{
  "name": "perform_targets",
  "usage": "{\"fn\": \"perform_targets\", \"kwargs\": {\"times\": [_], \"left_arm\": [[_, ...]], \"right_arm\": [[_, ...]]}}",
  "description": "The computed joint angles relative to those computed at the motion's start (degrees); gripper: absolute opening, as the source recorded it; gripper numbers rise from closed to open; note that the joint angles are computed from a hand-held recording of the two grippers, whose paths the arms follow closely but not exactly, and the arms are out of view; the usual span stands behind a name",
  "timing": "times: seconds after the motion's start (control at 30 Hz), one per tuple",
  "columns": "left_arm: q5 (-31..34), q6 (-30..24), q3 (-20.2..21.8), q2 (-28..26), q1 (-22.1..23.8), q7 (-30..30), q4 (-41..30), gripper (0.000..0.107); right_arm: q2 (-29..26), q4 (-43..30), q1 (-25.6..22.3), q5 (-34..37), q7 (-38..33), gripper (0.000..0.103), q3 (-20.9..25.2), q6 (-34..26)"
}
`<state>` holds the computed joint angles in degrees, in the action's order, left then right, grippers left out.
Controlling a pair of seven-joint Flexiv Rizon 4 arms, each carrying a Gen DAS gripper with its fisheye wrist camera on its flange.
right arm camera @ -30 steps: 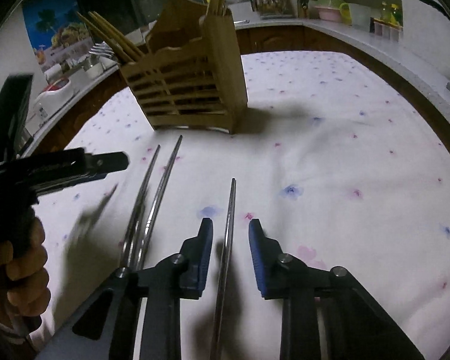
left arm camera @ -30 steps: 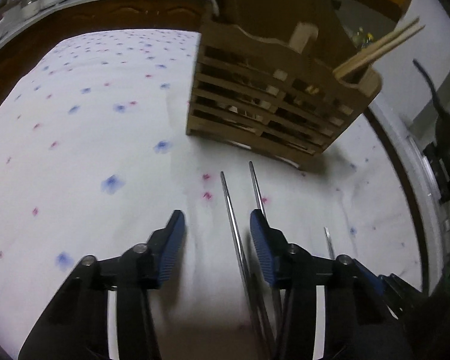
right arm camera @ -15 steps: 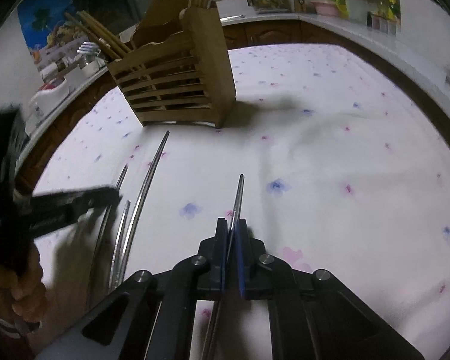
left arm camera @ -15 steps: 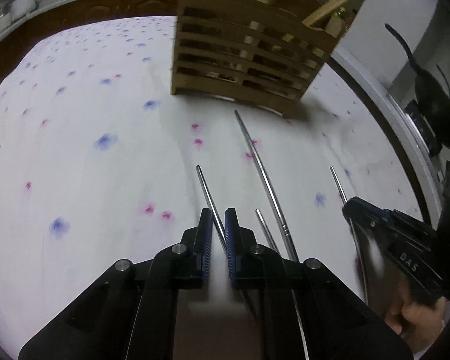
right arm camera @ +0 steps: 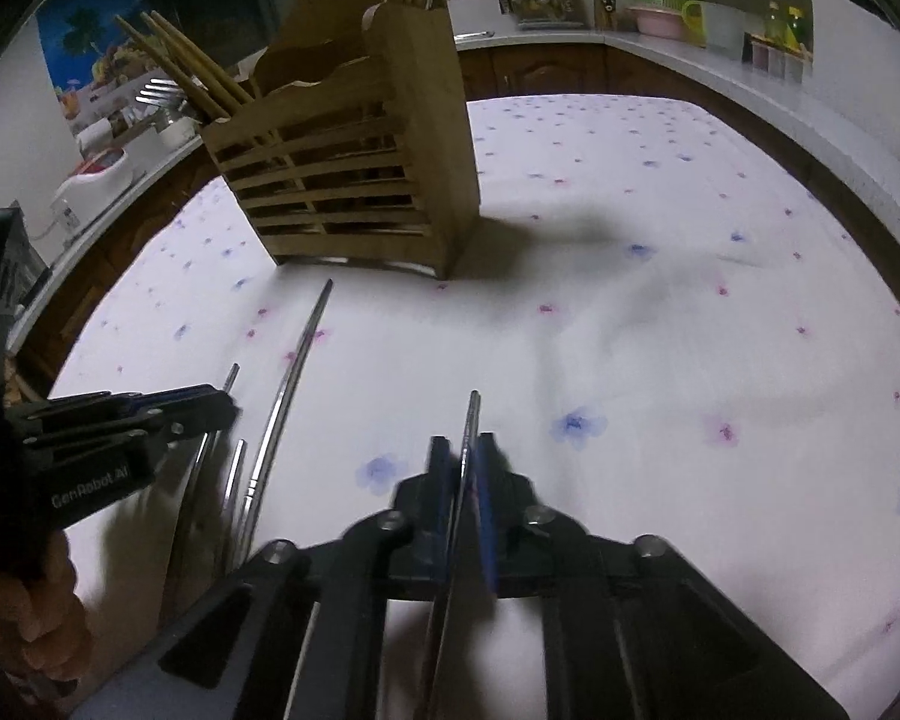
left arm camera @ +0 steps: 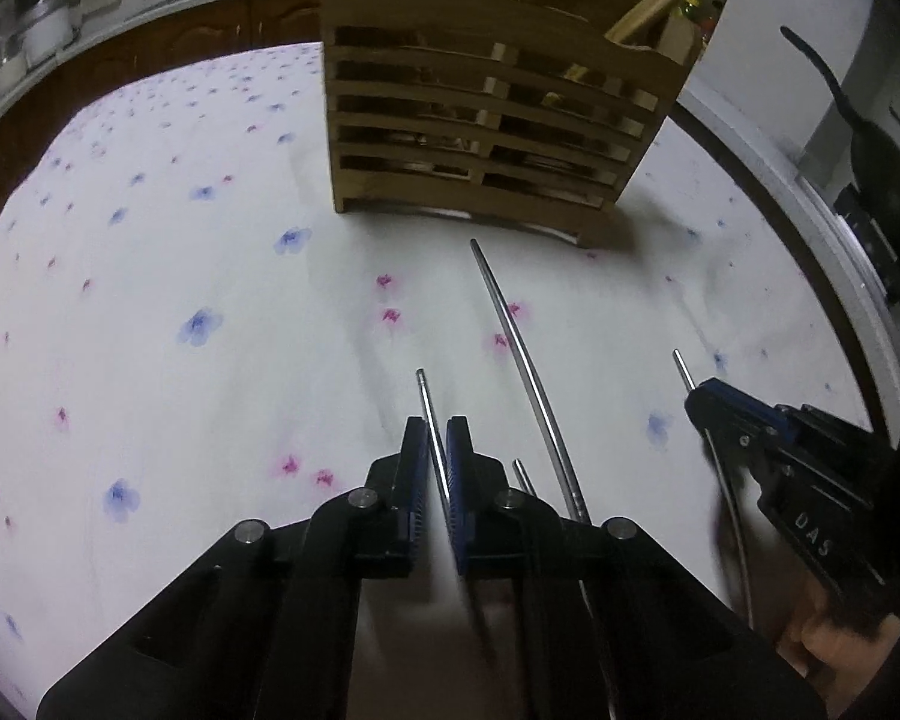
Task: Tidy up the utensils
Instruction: 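Lift both metal chopsticks and carry them to the wooden holder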
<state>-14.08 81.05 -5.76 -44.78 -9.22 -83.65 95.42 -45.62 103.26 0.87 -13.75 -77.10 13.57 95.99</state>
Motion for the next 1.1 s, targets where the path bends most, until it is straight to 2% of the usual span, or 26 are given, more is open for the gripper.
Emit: {"fn": "perform_targets", "kwargs": {"times": [0.1, 0.3, 0.37, 0.53, 0.73, 1.1], "left_arm": [[-1.2, 3.6, -3.6, 1.8, 2.9, 1.0, 3.7, 0.004], [-2.6, 13.7, -16.1, 7.3, 13.4, 3.8, 13.9, 0.004], [-1.3, 17.1, -20.9, 9.3, 18.0, 3.5, 17.3, 0.004], [4.2, 22.4, -29.0, 13.1, 26.7, 0.2, 21.8, 0.004], [9.9, 25.2, -31.0, 16.0, 30.1, -4.2, 23.0, 0.004], [15.2, 25.2, -27.6, 17.3, 28.4, -9.6, 20.7, 0.004]], "right_arm": [[0.0, -0.1, -3.5, 0.1, -0.9, 0.005, 4.1, -1.1], [3.5, 4.1, -9.4, 0.0, -2.6, 0.004, 10.7, 4.5], [4.9, 5.6, -11.0, -1.0, -2.1, 0.004, 12.1, 6.7], [8.0, 8.6, -15.2, -4.8, 0.6, 0.004, 15.2, 12.7], [11.2, 9.9, -14.7, -7.5, 4.1, 0.004, 13.2, 19.4], [13.1, 9.9, -9.8, -12.4, 10.9, 0.004, 5.6, 23.7]]}}
